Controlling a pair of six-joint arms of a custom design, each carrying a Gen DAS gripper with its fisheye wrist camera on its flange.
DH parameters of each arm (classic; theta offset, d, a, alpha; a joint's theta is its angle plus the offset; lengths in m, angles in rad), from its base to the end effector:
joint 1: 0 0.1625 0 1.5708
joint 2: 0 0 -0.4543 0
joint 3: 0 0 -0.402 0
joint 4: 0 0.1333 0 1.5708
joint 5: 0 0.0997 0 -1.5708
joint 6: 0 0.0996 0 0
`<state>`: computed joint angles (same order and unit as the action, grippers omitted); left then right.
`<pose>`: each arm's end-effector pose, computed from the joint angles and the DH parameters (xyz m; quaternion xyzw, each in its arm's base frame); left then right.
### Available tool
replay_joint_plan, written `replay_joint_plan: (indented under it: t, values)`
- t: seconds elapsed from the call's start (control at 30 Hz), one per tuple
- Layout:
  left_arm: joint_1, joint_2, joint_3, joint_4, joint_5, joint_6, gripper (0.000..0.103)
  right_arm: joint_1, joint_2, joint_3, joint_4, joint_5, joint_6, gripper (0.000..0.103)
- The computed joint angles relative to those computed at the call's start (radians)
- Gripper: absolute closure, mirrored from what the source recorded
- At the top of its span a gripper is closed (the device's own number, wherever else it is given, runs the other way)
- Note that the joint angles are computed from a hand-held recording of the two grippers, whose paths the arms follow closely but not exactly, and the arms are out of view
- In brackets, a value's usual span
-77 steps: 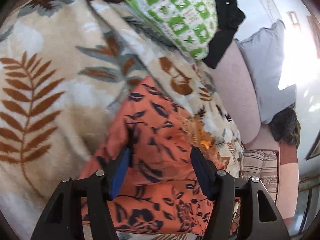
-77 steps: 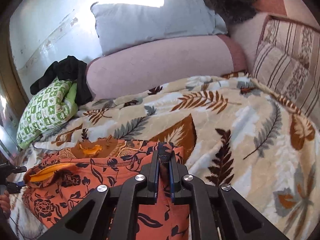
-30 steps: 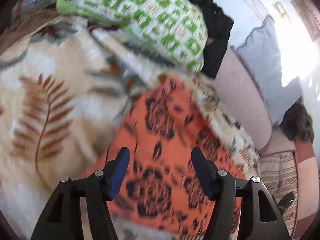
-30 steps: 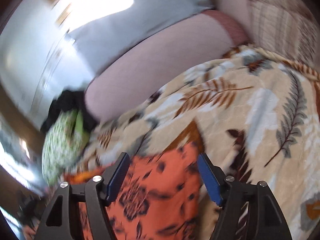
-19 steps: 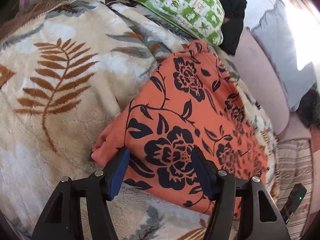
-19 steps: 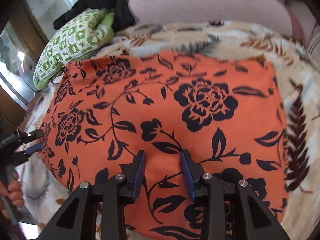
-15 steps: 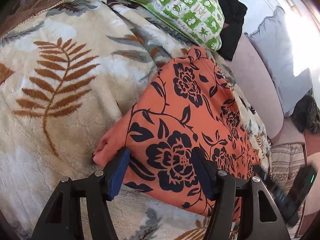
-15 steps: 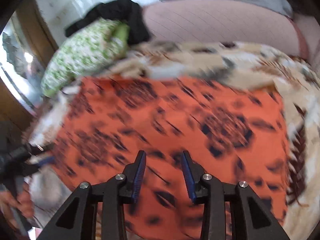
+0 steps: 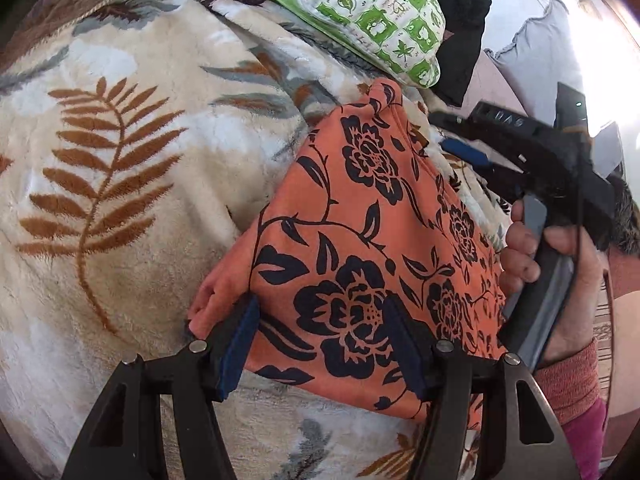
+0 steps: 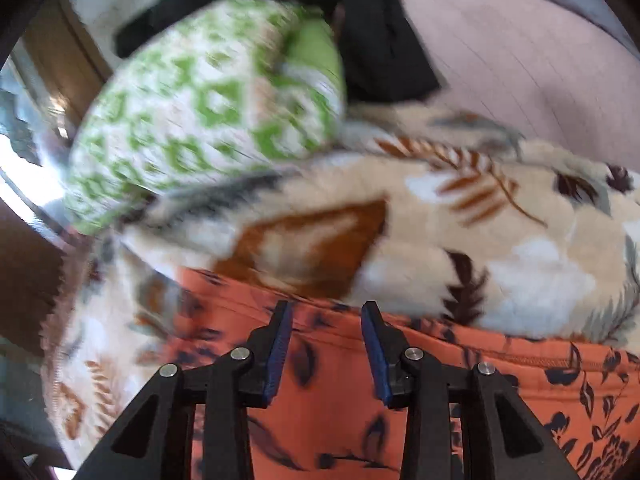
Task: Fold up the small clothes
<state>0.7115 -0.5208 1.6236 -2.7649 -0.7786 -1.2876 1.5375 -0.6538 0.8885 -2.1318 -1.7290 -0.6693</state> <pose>-0.3825 -0.5994 -0.0308 -0.2131 0.8968 -0.3588 0.1469 0.0883 -0.8810 0.2841 0.2954 -0.9383 0.1252 0.1289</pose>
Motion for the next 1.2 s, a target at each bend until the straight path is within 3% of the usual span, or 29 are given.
replay_joint_plan:
  t: [0.13, 0.2, 0.27, 0.3, 0.4, 0.47, 0.57, 0.73, 0.97, 1.0, 1.07, 1.1, 1.13, 1.2]
  values:
    - [0.002, -0.008, 0.031, -0.065, -0.017, 0.009, 0.038, 0.01, 0.027, -0.033, 0.18, 0.08, 0.031, 0.064]
    - [0.001, -0.01, 0.033, -0.058, -0.02, 0.018, 0.038, 0.019, 0.066, -0.05, 0.224, 0.03, 0.077, 0.064]
    - [0.001, -0.013, 0.036, -0.047, -0.022, 0.021, 0.038, 0.021, 0.101, -0.035, 0.144, -0.038, 0.071, 0.065]
    - [0.002, -0.015, 0.037, -0.047, -0.026, 0.023, 0.038, 0.02, 0.1, -0.017, 0.094, -0.021, 0.067, 0.065]
    - [0.002, -0.019, 0.036, -0.033, -0.032, 0.015, 0.038, 0.006, 0.098, -0.048, 0.121, 0.058, 0.125, 0.066]
    - [-0.003, -0.017, 0.018, 0.023, -0.02, 0.003, 0.038, -0.017, 0.054, -0.03, 0.114, 0.167, 0.11, 0.065]
    - [-0.022, 0.005, -0.049, 0.161, 0.034, 0.003, 0.038, -0.055, -0.002, -0.056, 0.205, 0.298, 0.092, 0.063]
    - [-0.064, 0.048, -0.14, 0.279, 0.146, 0.066, 0.038, -0.141, -0.188, 0.067, 0.204, 0.291, 0.029, 0.063]
    - [-0.02, 0.127, -0.284, 0.506, 0.086, 0.006, 0.038, -0.32, -0.416, 0.216, 0.142, 0.277, 0.063, 0.064]
    - [-0.022, 0.141, -0.311, 0.548, 0.101, 0.007, 0.034, -0.34, -0.433, 0.24, 0.118, 0.261, 0.073, 0.064]
    - [-0.03, 0.16, -0.358, 0.634, 0.107, -0.015, 0.032, -0.368, -0.424, 0.226, 0.113, 0.143, 0.099, 0.065]
    - [-0.032, 0.163, -0.367, 0.655, 0.106, -0.026, 0.032, -0.388, -0.412, 0.207, 0.142, 0.122, 0.099, 0.069]
    - [-0.035, 0.161, -0.36, 0.656, 0.103, -0.034, 0.032, -0.399, -0.414, 0.199, 0.157, 0.142, 0.101, 0.079]
    - [-0.049, 0.143, -0.322, 0.624, 0.101, -0.062, 0.032, -0.424, -0.423, 0.169, 0.211, 0.231, 0.131, 0.079]
